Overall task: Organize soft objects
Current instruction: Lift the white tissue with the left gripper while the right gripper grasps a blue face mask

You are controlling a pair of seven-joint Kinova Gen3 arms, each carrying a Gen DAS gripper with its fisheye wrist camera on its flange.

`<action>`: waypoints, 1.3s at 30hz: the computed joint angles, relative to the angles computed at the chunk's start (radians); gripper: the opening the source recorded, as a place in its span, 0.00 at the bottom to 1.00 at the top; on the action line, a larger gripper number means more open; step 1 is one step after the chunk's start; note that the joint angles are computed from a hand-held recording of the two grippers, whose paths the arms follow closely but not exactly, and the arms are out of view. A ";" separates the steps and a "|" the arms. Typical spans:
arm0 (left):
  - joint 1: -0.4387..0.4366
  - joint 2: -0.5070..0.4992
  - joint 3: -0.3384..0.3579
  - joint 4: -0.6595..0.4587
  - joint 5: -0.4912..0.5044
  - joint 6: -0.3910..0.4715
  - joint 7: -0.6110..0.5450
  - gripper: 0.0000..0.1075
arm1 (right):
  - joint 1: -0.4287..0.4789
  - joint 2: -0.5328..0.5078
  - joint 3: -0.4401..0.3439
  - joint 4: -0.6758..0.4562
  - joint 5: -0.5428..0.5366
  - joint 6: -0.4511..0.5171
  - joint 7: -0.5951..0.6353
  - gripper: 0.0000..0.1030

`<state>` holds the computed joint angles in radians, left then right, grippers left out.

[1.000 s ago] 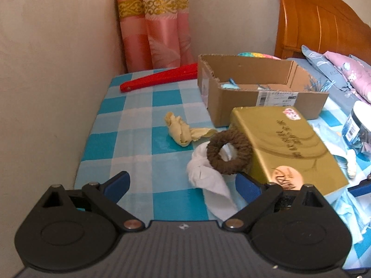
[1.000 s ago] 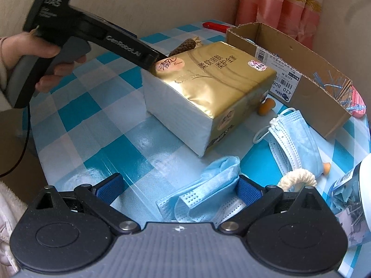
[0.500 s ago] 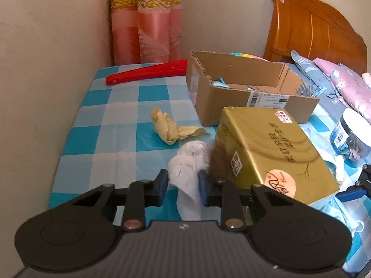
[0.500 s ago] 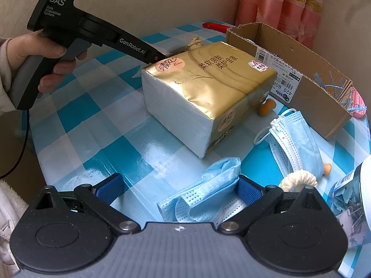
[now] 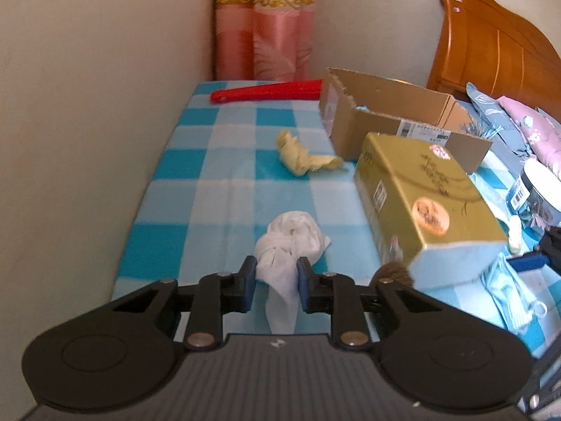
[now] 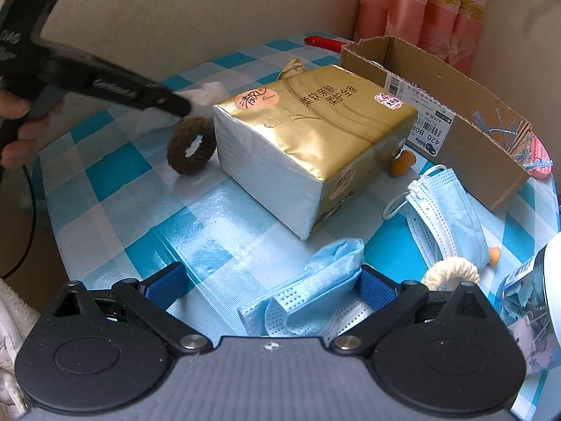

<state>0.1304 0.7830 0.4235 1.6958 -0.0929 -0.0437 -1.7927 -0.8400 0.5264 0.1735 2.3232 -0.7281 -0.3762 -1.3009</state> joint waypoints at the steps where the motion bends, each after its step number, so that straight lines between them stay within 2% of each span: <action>1: 0.001 -0.006 -0.006 0.010 0.004 -0.003 0.004 0.22 | -0.003 0.001 0.001 0.001 -0.003 -0.004 0.000 1.00; 4: 0.023 -0.014 -0.037 0.029 0.008 -0.036 0.013 0.29 | -0.015 0.002 0.007 0.001 -0.020 -0.005 0.008 1.00; 5: 0.030 -0.012 -0.045 0.026 0.008 -0.039 0.018 0.34 | -0.023 0.001 0.014 -0.001 -0.031 -0.001 0.015 1.00; 11: 0.035 0.017 -0.040 -0.003 -0.018 -0.044 0.025 0.52 | -0.071 -0.001 0.054 -0.004 -0.104 0.017 0.061 1.00; 17: 0.046 0.036 -0.041 -0.029 -0.038 -0.043 0.019 0.52 | -0.113 -0.014 0.081 0.003 -0.202 0.004 0.116 1.00; 24: 0.044 0.059 -0.028 -0.056 -0.044 -0.023 0.007 0.51 | -0.061 -0.031 0.036 0.019 -0.259 -0.002 0.155 1.00; 31: 0.042 0.066 -0.022 -0.059 -0.041 -0.026 -0.001 0.48 | 0.024 -0.021 -0.028 0.024 -0.184 -0.014 0.081 1.00; 33: 0.031 0.068 -0.007 -0.061 -0.046 -0.017 -0.008 0.48 | 0.019 -0.022 -0.015 0.025 -0.183 -0.012 0.073 1.00; 36: 0.042 0.063 -0.020 -0.058 -0.043 -0.018 -0.016 0.48 | 0.077 -0.051 -0.064 0.054 -0.109 -0.026 0.014 1.00; 39: 0.048 0.062 -0.025 -0.064 -0.034 -0.010 -0.016 0.48 | 0.053 -0.059 -0.021 0.055 -0.124 0.024 0.021 1.00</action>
